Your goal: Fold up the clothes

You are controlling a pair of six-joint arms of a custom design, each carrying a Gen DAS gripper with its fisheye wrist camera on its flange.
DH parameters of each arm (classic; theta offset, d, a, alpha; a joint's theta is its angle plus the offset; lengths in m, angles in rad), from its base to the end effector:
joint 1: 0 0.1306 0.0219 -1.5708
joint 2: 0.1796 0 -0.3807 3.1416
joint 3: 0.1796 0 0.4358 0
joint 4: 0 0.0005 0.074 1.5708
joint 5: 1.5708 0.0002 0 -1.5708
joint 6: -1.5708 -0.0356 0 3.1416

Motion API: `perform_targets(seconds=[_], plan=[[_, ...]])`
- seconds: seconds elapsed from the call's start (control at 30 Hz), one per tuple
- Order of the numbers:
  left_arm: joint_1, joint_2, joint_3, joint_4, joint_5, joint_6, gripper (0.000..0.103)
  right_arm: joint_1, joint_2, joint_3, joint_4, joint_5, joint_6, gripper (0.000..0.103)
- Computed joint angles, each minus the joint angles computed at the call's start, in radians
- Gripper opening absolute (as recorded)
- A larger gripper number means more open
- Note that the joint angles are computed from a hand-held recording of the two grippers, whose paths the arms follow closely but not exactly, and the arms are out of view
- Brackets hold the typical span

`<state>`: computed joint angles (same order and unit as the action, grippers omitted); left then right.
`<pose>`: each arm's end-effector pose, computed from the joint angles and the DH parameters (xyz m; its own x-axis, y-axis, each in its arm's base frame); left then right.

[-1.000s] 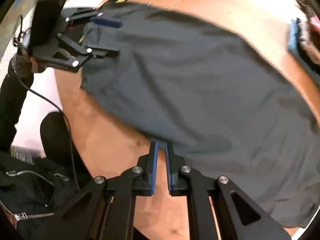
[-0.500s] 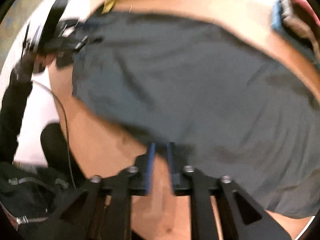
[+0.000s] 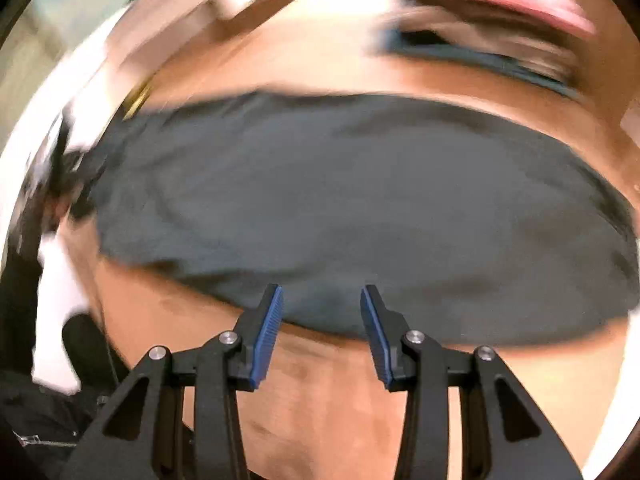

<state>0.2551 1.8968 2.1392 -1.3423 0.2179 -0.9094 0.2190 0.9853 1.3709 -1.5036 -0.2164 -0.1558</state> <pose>0.6586 0.1633 0.4713 -0.6492 0.6270 -0.4307 0.5875 0.7729 0.2397 0.3135 0.0771 0.5464 -0.9143 -0.0482 -0.4022 -0.1640 0.9520 0.2586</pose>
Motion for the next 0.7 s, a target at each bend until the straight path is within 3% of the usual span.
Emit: perform_targets(seconds=[0.13,0.3,0.4,0.47,0.57,0.7], plan=[[-0.072,-0.16,-0.188,0.027,0.094,-0.087,0.068,-0.326,-0.085,-0.033,-0.053,0.056,-0.004,0.041],[-0.167,-0.264,-0.306,-0.053,0.129,-0.174,0.068,-0.646,-0.009,-0.009,-0.068,-0.064,0.071,0.042],[-0.237,-0.32,-0.38,-0.037,0.096,-0.215,0.068,-0.67,0.042,-0.007,-0.082,-0.141,0.055,0.042],[-0.28,-0.344,-0.399,-0.047,0.08,-0.23,0.068,-0.593,0.06,-0.022,-0.059,-0.133,-0.008,0.042],[-0.363,-0.365,-0.414,-0.057,0.08,-0.224,0.068,-0.591,0.099,0.021,-0.106,-0.115,0.005,0.042],[-0.486,-0.43,-0.486,0.013,0.057,-0.264,0.068,-0.569,0.13,0.036,-0.109,-0.096,-0.034,0.042]])
